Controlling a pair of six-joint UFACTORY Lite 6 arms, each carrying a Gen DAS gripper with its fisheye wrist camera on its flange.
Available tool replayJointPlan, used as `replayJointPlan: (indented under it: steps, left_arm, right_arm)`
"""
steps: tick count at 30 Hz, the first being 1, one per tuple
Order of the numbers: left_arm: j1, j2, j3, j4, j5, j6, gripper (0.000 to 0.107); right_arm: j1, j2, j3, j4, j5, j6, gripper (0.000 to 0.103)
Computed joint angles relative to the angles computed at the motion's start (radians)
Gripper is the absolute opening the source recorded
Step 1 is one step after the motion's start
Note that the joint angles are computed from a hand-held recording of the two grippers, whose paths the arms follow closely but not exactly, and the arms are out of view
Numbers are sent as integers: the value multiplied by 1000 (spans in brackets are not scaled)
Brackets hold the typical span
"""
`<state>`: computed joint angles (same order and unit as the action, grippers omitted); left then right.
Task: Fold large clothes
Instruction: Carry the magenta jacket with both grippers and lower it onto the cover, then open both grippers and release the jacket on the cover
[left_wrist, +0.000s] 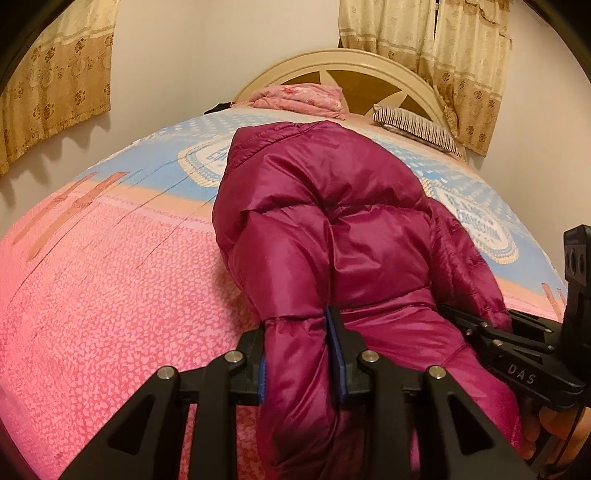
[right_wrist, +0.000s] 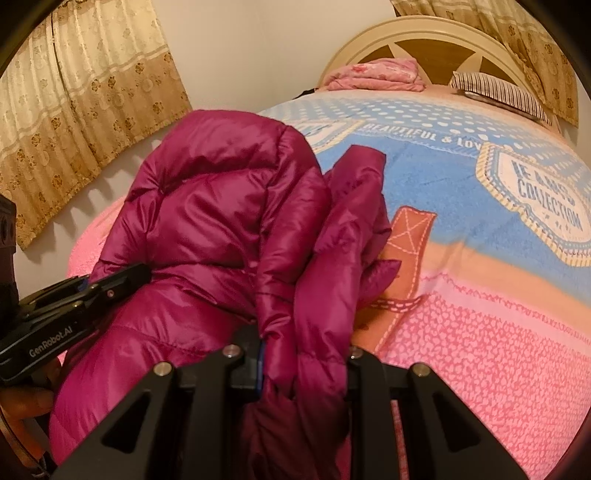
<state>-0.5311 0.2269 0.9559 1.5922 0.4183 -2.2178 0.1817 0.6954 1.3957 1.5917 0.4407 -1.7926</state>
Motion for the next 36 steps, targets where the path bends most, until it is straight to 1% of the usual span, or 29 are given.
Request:
replayJointPlan:
  steps: [2,4,6,7,8,10,14,15,17,21,23,25,27,28,30,32,34,36]
  left_arm:
    - [8,13,1,-20,-1,18,41]
    - [8,27,3,-7,0,-5,46]
    - [13,28,-11,13,4,-37,53]
    - [15,25,-20,16,10,-53,60]
    - [17,23,-27,14,12,-62,65]
    - [27,11,-51,50,4,-116,68]
    - [24,4,-77,86,12,-176,70]
    - [20,2,-81,83,18,-178,71]
    - [9,-10,-96,66,33,-182,71]
    - [-22,-82,-134,-61,71,-100,72]
    - [-68,-161,-173,-162,127,-31,71]
    - [-136,-249,-209,-232,212,20,71]
    - [-207,-326,-236,-301,296,65,72]
    - [-267,-375,-248,-334,357,84,72]
    - [-349,-427,-252,-376,440,117,72]
    - [-459,-482,-260,-405,553,125,72]
    - [-517,-485,-228,-423,614,123,72]
    - [-544,-494,-202,-426,643,126,73]
  right_arm:
    - [2,8,9,-7,-3,13,25]
    - [4,13,12,-8,-7,16,27]
    - [10,23,23,-33,-20,44,29]
    - [10,27,27,-40,-21,54,31]
    - [10,34,37,-63,-22,79,32]
    - [14,40,47,-101,-34,117,34]
    - [21,30,33,-87,-52,106,36]
    - [23,26,27,-82,-56,103,38]
    - [26,17,16,-77,-64,97,38]
    - [25,-31,-31,-51,-79,86,45]
    - [12,-97,-107,7,-68,36,50]
    - [-5,-177,-196,70,-55,-27,68]
    - [-26,-306,-337,188,-23,-158,75]
    - [-28,-358,-389,224,-19,-200,76]
    - [-31,-486,-506,266,-9,-259,76]
    - [-32,-596,-597,300,2,-300,77]
    - [-27,-687,-666,335,8,-337,81]
    - [-12,-772,-728,358,6,-357,81]
